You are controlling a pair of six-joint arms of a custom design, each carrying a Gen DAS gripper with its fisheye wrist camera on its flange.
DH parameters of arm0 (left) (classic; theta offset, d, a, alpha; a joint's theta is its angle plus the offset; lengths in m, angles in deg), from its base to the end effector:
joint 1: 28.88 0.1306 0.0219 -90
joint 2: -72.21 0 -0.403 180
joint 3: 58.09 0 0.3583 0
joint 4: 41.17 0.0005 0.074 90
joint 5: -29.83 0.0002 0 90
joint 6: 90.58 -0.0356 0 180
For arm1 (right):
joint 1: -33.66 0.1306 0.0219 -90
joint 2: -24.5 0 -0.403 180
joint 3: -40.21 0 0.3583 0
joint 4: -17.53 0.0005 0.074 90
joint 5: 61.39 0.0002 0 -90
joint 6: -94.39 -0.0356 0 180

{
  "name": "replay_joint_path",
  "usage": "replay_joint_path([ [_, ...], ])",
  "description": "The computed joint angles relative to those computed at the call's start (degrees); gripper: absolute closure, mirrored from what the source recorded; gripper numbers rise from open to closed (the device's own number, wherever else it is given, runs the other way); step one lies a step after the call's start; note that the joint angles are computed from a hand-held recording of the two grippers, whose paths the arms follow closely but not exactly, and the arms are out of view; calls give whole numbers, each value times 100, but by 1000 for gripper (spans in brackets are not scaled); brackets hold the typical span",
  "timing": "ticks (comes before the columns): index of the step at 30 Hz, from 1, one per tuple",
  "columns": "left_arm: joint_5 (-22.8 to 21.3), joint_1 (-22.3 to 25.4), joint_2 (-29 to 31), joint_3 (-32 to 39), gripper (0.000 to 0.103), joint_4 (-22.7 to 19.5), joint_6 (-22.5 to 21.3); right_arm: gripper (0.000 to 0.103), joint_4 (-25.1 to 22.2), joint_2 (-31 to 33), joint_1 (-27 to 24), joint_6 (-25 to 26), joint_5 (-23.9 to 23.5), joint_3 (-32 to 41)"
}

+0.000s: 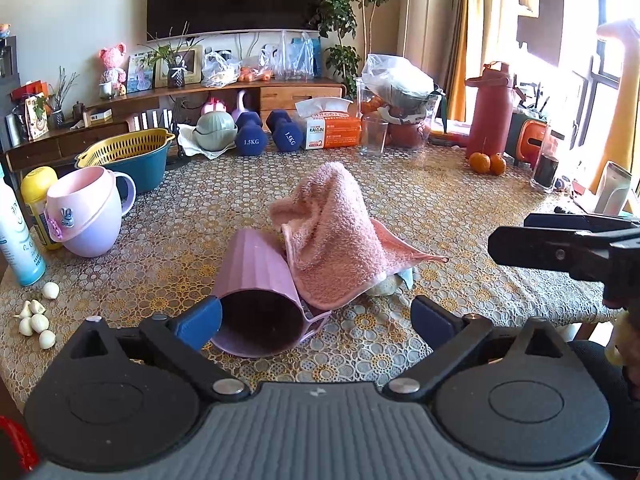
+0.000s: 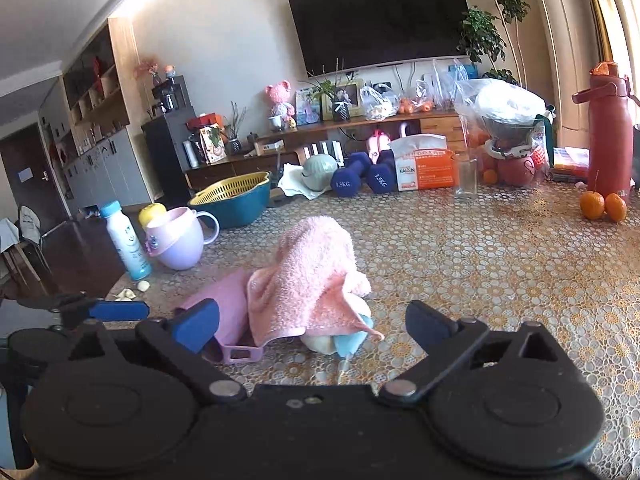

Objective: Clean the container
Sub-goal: 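Lower the mug onto its side and open the left gripper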

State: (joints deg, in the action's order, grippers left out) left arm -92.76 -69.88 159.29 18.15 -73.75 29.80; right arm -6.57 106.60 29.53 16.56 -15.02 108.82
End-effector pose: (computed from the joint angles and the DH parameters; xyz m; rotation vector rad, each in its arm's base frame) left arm 0.3358 -0.2671 0.3941 -0.0711 2.1874 -0.0298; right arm 0.3946 -0.0044 0.3852 -0.5484 2.0232 0.6714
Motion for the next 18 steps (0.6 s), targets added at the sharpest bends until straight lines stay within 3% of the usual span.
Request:
replay_joint_path([
  [8,-150,-168,0,18,2,28,-13,1,331,-457,-159,-264,-325,-504],
  [18,-243,-332,-40,-72,2,12,202,1,666,-935,-177,-786,156,-1051],
])
